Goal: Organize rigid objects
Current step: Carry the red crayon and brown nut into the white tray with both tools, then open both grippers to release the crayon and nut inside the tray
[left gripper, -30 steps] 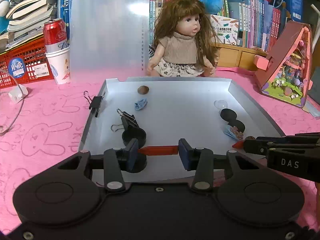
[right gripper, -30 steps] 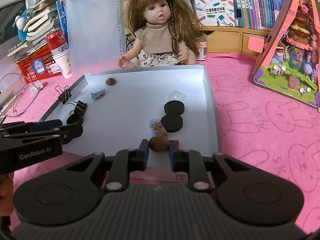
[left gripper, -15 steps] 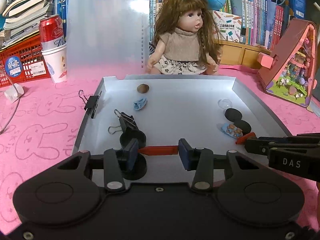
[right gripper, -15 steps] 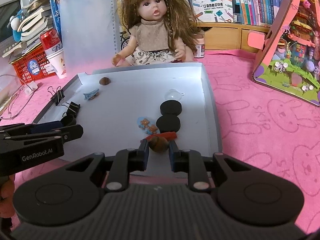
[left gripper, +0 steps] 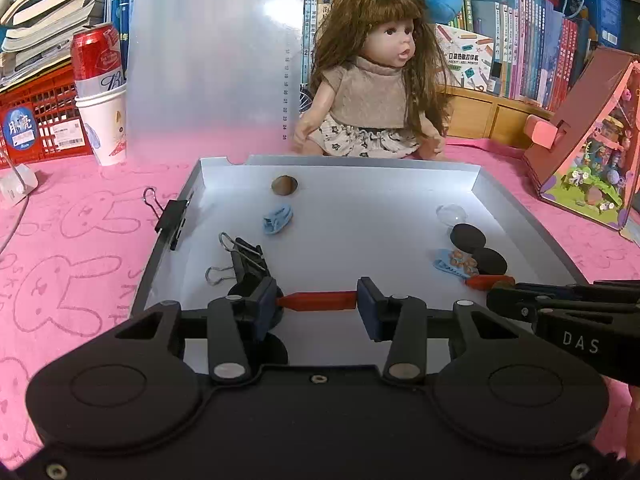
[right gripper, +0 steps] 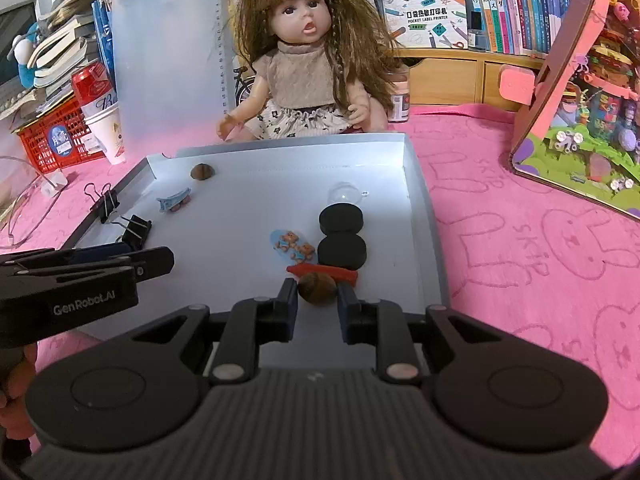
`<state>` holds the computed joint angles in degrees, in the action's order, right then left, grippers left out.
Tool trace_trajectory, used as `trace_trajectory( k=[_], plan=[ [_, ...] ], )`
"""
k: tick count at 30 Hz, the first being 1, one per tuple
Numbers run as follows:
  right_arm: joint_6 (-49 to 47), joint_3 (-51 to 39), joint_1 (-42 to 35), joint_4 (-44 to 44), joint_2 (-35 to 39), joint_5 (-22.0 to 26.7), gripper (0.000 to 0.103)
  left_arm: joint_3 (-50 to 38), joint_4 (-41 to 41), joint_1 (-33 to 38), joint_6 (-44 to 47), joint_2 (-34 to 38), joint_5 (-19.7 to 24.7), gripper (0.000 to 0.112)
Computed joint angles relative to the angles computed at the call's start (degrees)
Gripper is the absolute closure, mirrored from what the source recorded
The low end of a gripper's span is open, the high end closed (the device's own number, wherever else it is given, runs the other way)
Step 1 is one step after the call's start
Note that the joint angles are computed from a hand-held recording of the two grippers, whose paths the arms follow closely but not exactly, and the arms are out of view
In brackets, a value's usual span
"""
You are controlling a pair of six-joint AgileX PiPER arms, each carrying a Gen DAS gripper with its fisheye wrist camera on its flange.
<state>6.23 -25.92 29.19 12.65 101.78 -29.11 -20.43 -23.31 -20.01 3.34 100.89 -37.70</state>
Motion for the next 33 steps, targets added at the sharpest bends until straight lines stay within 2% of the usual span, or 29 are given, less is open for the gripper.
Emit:
trace_trajectory(
  k=[6, 10, 14, 19, 26, 33],
  plan=[
    [0.77, 0.46, 0.12, -0.25, 0.09, -0.98, 0.072, -0.56, -1.94, -0.52, 1.8, 0.31, 0.6, 0.07],
    [0.34, 0.87, 0.42, 0.5, -0.22, -1.53, 0.056, -0.99, -3.63, -0.69, 2.97, 0.43, 1.66, 0.069],
    [-0.04, 1.5, 0.59, 1.1, -0.86, -2.12, 0.053, -0.48, -3.83, -0.64, 3.48, -0.49, 2.44, 0.062],
    [-2.45, 3.31, 2.09, 4.94, -2.51, -3.86, 0.042, 0.91, -4.56, -1.43, 4.36, -3.0, 3.13, 0.054],
    [-2.71, 8.44, 4.56, 7.5, -6.18, -8.4, 0.027, 4.35, -12.71, -5.96, 9.26, -8.6, 2.59, 0.033],
    [-5.36, 13.23, 9.11, 13.66, -9.23, -12.7, 0.02, 9.71, -17.41, -10.89, 9.94, -15.11, 0.68, 0.029]
  ],
)
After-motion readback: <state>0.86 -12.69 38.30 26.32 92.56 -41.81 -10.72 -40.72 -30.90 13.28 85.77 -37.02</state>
